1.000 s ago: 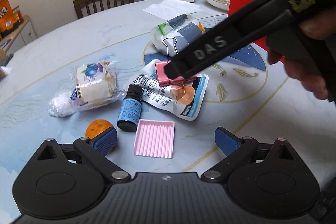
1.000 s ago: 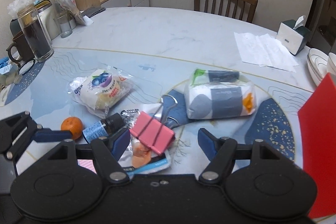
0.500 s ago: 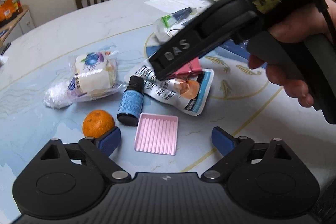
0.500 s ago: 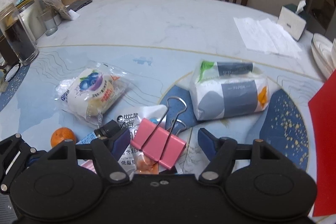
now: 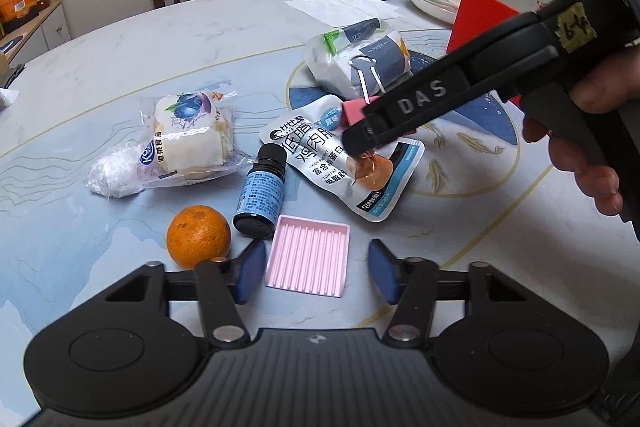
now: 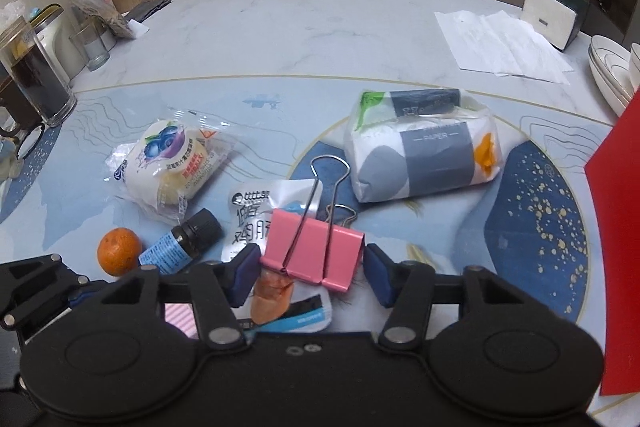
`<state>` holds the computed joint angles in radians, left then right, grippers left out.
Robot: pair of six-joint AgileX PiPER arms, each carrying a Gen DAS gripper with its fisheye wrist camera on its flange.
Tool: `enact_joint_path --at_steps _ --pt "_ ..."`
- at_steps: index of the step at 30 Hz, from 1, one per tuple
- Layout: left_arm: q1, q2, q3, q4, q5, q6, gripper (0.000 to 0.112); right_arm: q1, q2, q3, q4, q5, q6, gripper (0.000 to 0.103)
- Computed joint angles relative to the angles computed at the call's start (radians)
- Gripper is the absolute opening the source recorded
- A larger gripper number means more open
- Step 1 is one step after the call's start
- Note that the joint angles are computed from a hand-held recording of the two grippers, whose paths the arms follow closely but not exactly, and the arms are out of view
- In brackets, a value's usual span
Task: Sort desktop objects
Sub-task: 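Grasp the pink tray with left tool while right tool grasps pink binder clip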
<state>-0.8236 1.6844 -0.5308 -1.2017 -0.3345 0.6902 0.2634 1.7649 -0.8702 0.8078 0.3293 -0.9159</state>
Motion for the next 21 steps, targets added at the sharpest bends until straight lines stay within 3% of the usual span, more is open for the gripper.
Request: enact_joint_path --at_steps 5,17,21 --pt "-0.004 -0.001 -0.008 -0.059 -0.002 0.063 0.040 -0.035 -0.017 0.020 0.031 0.015 -0.048 0.055" --pt "-0.048 -0.006 -0.016 -0.168 -0.023 0.105 0.039 -0.137 -0.088 0.092 0.104 0.049 -0.212 0.055" --pt "-0.077 -0.024 -0.019 -0.235 -0.043 0.129 0.039 -0.181 -0.108 0.111 0.122 0.077 -0.263 0.050"
